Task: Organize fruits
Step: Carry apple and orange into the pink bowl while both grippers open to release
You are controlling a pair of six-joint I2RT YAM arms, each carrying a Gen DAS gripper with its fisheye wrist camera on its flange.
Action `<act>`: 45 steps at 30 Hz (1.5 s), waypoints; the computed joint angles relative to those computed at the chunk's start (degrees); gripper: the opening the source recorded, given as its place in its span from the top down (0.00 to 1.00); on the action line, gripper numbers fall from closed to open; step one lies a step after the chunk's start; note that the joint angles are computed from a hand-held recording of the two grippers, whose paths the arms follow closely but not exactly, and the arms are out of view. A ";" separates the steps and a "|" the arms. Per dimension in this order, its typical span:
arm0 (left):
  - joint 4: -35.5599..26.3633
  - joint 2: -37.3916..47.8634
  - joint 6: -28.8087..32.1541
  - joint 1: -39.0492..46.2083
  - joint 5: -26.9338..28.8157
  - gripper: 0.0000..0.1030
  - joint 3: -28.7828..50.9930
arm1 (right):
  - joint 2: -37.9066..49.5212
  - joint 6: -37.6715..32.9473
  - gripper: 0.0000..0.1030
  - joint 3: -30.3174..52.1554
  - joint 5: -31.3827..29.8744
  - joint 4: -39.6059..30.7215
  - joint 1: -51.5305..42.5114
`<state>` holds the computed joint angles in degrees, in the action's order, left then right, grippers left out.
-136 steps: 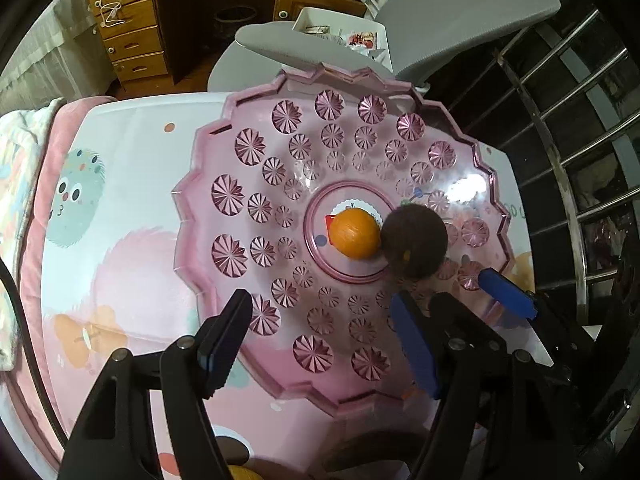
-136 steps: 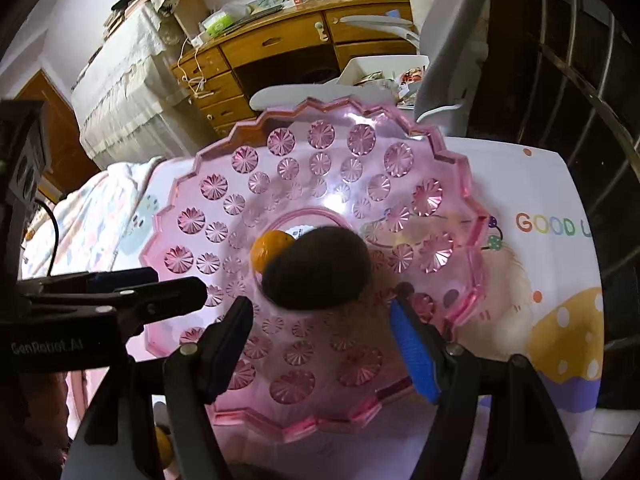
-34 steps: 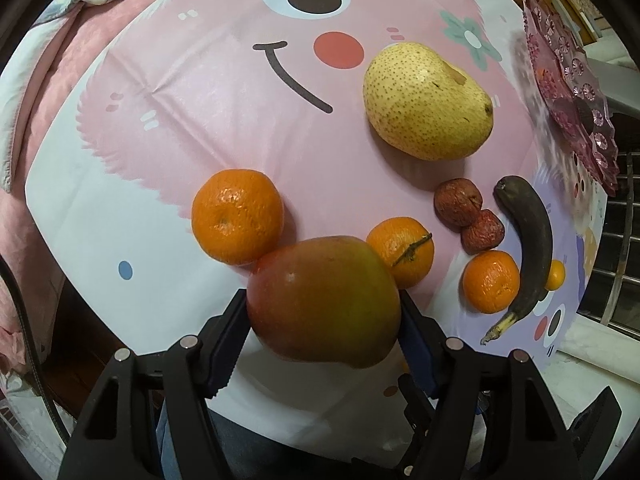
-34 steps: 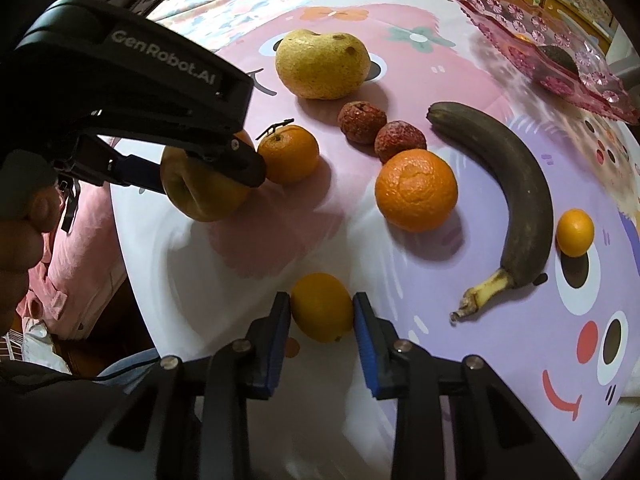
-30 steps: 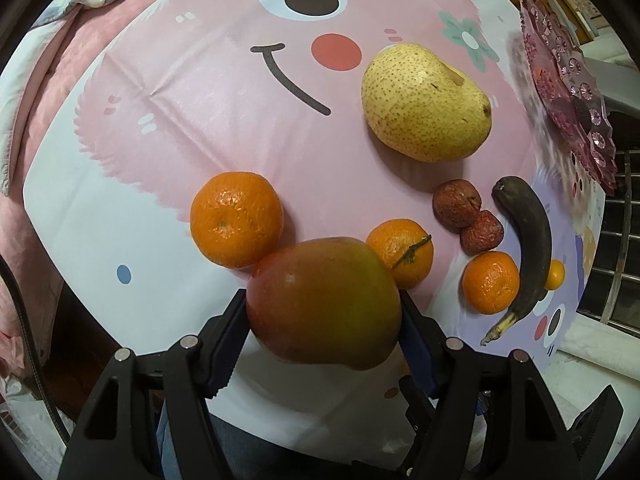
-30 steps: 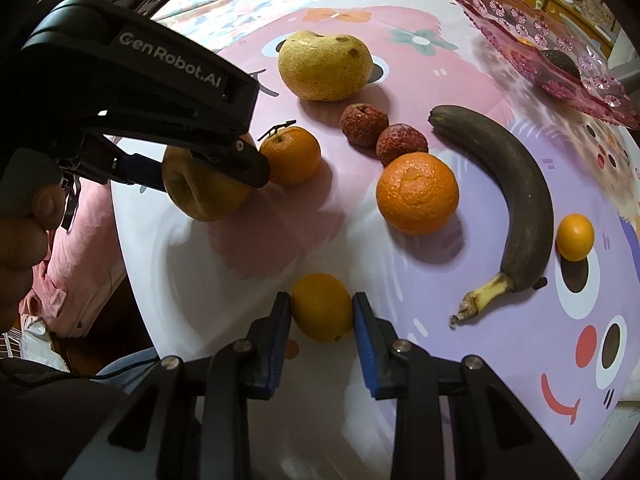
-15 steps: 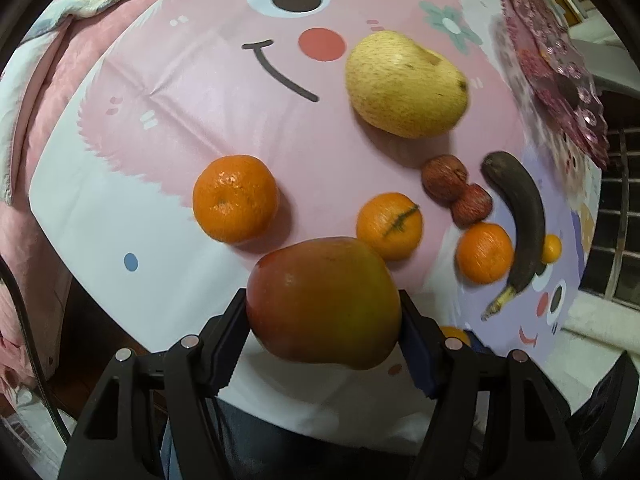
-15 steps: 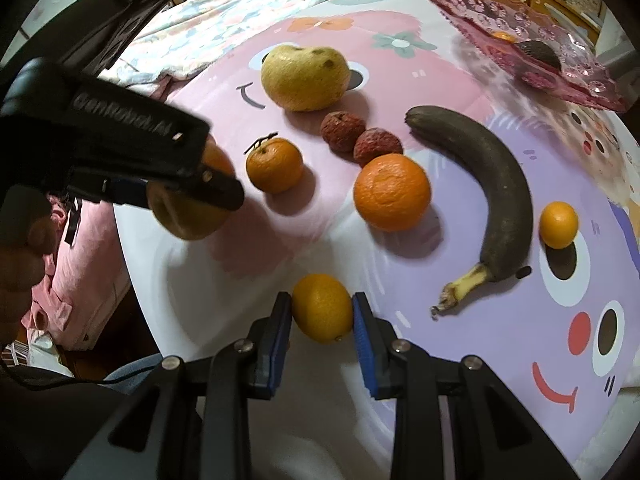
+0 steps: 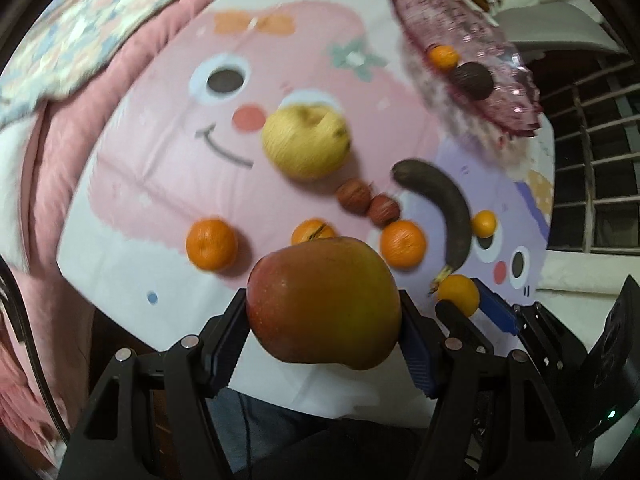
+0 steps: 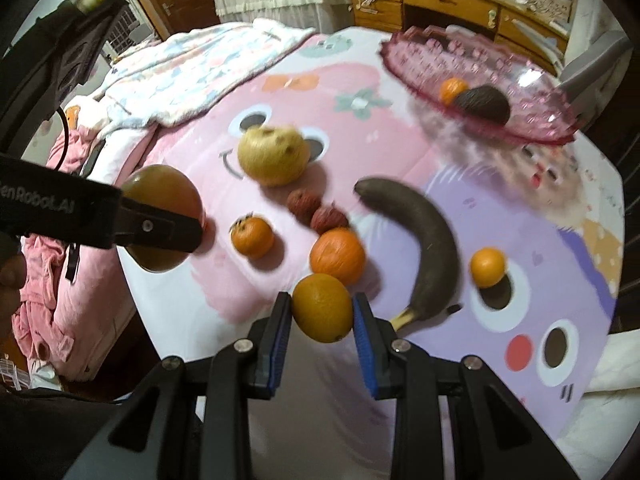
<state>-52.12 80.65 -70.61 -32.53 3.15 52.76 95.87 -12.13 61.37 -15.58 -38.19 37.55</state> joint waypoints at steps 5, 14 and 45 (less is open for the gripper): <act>-6.00 2.18 6.10 2.83 -2.76 0.34 8.49 | 1.05 -0.28 0.70 4.94 0.67 -1.41 -1.84; -11.32 8.74 19.52 11.67 -4.77 0.34 23.77 | 5.38 0.50 0.70 16.53 2.41 -4.13 -5.94; 4.75 47.58 47.43 26.91 0.14 0.34 56.96 | 41.88 15.94 0.70 57.26 8.20 -4.71 -12.88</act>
<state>-47.37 128.23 -23.18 -5.62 3.29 109.72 137.75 3.82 118.64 -7.37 -42.90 24.67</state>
